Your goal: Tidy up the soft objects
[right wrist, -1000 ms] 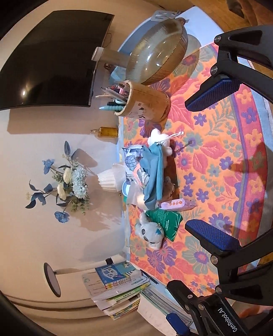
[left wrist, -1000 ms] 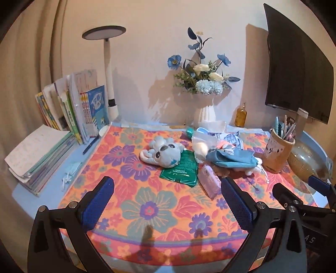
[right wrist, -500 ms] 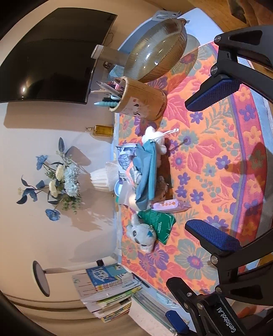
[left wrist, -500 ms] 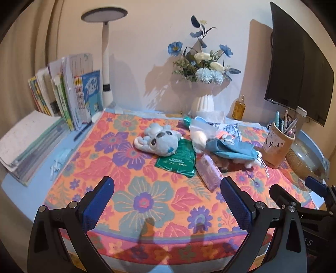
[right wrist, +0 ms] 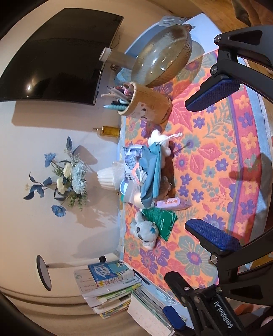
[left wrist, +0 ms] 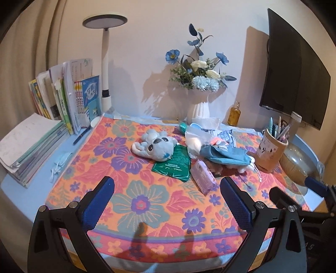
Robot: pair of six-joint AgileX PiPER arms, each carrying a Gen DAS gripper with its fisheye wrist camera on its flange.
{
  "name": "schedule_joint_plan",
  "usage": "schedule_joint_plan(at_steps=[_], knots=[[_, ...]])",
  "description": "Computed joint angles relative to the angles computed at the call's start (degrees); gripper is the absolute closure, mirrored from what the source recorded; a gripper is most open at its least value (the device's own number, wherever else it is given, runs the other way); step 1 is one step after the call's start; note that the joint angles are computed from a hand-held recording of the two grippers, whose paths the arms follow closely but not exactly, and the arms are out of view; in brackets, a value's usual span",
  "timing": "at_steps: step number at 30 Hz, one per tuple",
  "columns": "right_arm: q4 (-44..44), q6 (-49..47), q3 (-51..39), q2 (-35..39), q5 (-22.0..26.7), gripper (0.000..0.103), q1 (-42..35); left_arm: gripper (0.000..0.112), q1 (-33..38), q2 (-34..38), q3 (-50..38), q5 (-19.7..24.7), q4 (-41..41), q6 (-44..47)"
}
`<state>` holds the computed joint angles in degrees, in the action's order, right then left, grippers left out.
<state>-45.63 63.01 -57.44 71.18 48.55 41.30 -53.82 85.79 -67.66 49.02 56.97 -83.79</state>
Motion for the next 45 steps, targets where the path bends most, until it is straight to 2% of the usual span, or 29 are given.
schedule_joint_plan(at_steps=[11, 19, 23, 29, 33, 35, 39, 42, 45], knots=[[-0.28, -0.85, 0.98, 3.54, -2.36, 0.0, -0.36, 0.012, 1.47, 3.11, -0.42, -3.14, -2.26, 2.7], [1.52, -2.16, 2.72, 5.65, -7.04, 0.0, -3.99, 0.012, 2.71, 5.8, -0.88, -5.36, -2.47, 3.89], [2.49, -3.03, 2.65, 6.41, -8.2, 0.0, -5.19, 0.011, 2.27, 6.73, -1.39, -3.22, -0.2, 2.65], [3.98, -5.36, 3.86, 6.18, -10.63, 0.0, -9.18, 0.011, 4.65, 7.05, -1.7, 0.53, 0.77, 5.87], [13.06, -12.66, 5.32, 5.19, -16.57, 0.003, -15.23, 0.011, 9.48, 4.21, 0.55, -4.32, -2.36, 8.37], [14.99, -14.7, 5.32, 5.36, -17.42, 0.007, -15.94, 0.011, 11.06, 3.63, 0.76, -5.03, -3.28, 9.38], [17.65, -18.28, 4.59, 6.02, -18.61, 0.008, -15.48, 0.011, 14.29, 3.62, -0.8, -5.85, -5.5, 13.54], [22.4, -24.11, 2.2, 7.76, -19.72, 0.008, -15.29, 0.011, 17.96, 5.28, -4.23, -8.5, -11.54, 21.86], [26.58, -29.63, -2.05, 11.35, -19.27, 0.013, -15.12, 0.011, 21.58, 9.28, -9.75, -10.92, -20.45, 31.79]])
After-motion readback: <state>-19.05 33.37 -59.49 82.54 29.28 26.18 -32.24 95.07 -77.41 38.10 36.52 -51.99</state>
